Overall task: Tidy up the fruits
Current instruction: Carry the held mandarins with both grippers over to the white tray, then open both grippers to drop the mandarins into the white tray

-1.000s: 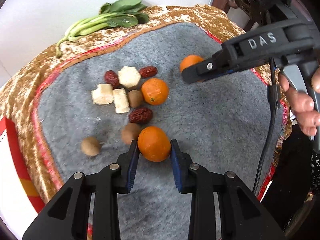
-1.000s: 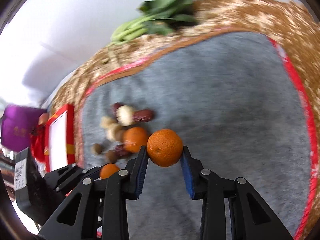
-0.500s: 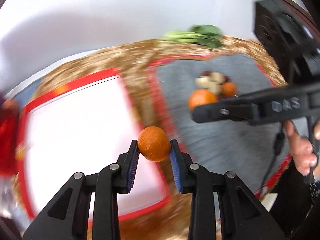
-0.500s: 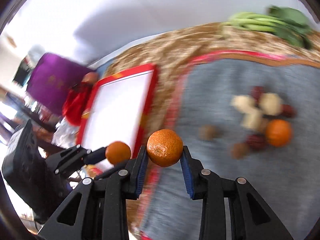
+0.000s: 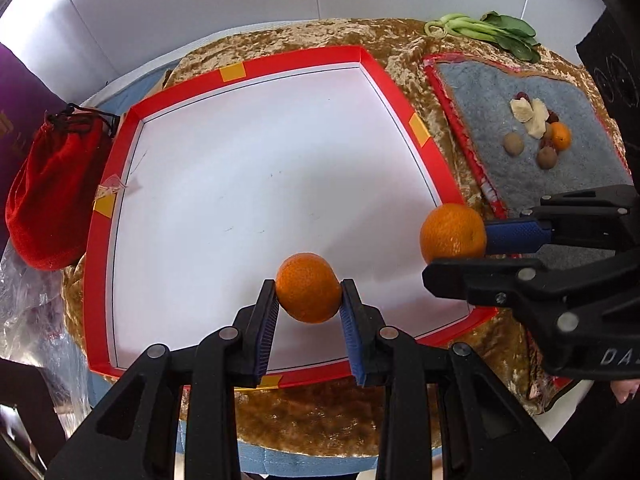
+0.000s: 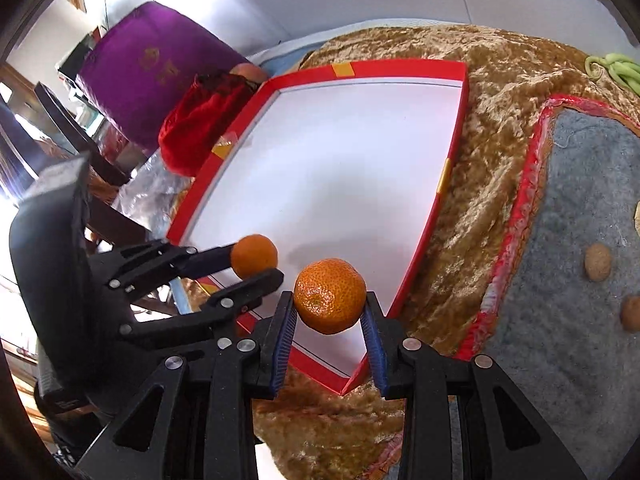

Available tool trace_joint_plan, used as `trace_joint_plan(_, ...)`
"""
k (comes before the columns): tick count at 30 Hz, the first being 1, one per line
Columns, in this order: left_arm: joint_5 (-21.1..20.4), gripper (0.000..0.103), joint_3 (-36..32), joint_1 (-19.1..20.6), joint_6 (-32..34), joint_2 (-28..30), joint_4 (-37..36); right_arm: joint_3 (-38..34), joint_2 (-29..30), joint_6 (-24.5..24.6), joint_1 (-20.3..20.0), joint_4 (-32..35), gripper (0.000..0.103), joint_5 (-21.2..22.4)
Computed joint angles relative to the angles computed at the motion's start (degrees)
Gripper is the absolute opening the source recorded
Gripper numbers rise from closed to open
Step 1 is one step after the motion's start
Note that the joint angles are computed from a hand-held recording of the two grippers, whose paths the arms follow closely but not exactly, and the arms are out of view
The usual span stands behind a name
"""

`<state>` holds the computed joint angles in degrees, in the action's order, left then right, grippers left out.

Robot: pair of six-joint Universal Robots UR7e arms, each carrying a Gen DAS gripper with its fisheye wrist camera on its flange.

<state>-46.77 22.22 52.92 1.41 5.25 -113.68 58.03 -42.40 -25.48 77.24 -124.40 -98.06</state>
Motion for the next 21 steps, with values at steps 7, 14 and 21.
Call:
trace_joint_plan(7, 2.9, 0.029, -6.2, 0.1, -0.9, 3.1, 4.6, 0.7, 0.2, -1.8, 0.4, -0.8, 0.036, -2.0)
trace_joint_plan(14, 5.4, 0.04, -6.9, -0.1, 0.5, 3.4, 0.5, 0.5, -1.0, -1.5, 0.0, 0.6, 0.037, 0.0)
trace_joint_plan(21, 5.7, 0.048, -8.7, -1.7, 10.9, 5.6, -15.0, -2.2, -4.3, 1.9, -2.6, 1.2, 0.039, 5.8)
